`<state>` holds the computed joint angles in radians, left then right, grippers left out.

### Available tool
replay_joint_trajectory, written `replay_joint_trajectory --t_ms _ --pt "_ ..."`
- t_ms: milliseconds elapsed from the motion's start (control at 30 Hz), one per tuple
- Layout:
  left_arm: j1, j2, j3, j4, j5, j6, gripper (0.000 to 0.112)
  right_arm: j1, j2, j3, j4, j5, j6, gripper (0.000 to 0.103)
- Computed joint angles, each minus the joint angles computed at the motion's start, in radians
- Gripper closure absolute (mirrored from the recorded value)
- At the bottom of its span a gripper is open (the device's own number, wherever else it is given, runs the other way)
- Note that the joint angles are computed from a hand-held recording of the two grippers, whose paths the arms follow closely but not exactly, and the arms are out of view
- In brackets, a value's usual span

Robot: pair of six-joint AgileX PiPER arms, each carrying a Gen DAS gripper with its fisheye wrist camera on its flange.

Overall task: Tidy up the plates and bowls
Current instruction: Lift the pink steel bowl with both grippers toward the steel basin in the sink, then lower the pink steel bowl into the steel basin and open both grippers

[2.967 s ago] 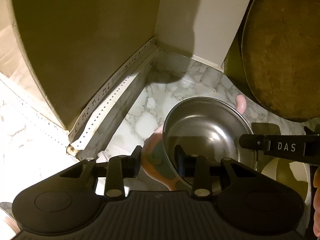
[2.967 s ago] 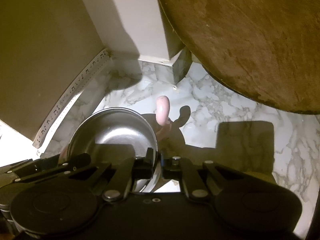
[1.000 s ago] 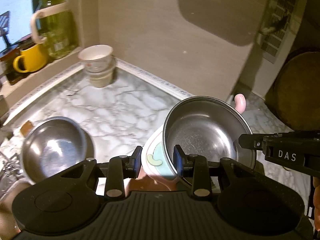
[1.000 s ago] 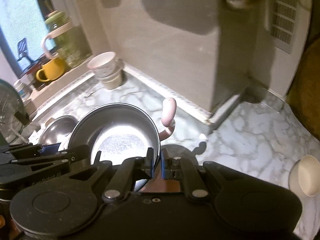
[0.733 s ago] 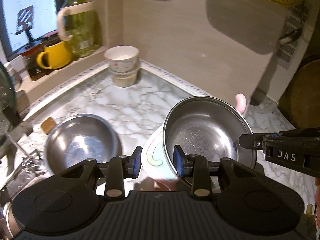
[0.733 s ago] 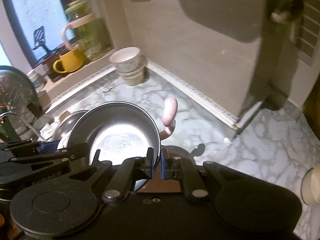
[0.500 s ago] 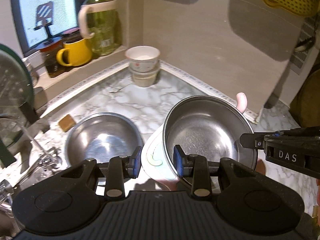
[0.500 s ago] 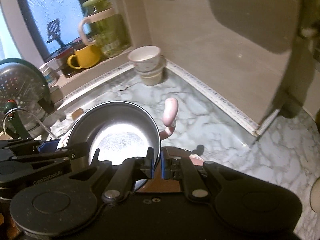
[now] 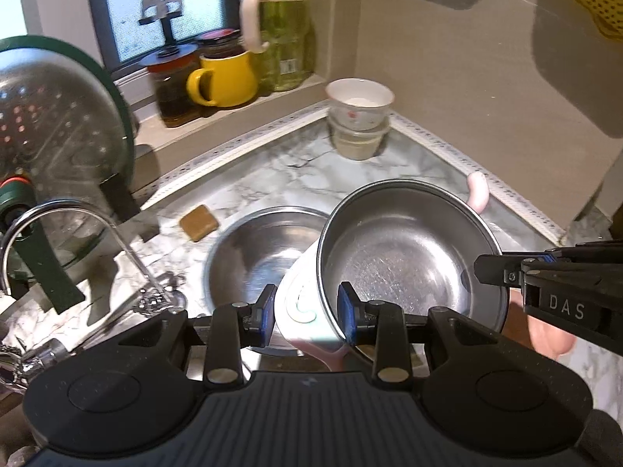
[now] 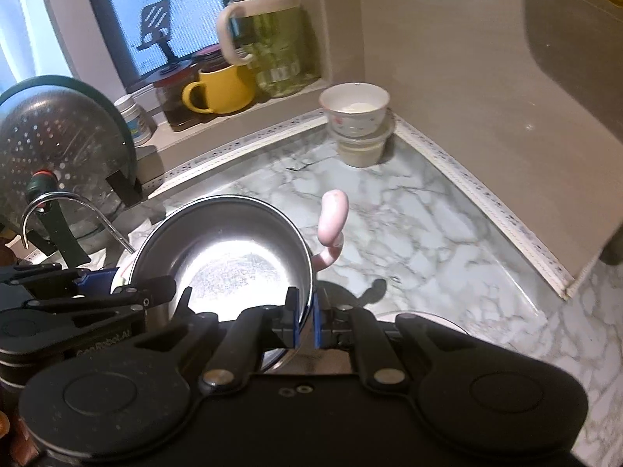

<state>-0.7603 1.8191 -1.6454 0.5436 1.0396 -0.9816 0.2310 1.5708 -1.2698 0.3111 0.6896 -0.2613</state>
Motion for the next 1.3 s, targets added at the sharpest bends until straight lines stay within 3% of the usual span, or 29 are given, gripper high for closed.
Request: replay_joint_trajectory --t_ms 700,1300 --pt "0.173 0.080 0.067 -0.025 -0.110 0.061 0.080 0.150 0.283 -0.200 -0.152 -0.011 0.198 0.095" --pt "0.201 0.198 -0.012 -0.035 -0.114 0.137 0.080 0.139 0.388 -0.282 -0.130 0.034 0.184 0.094"
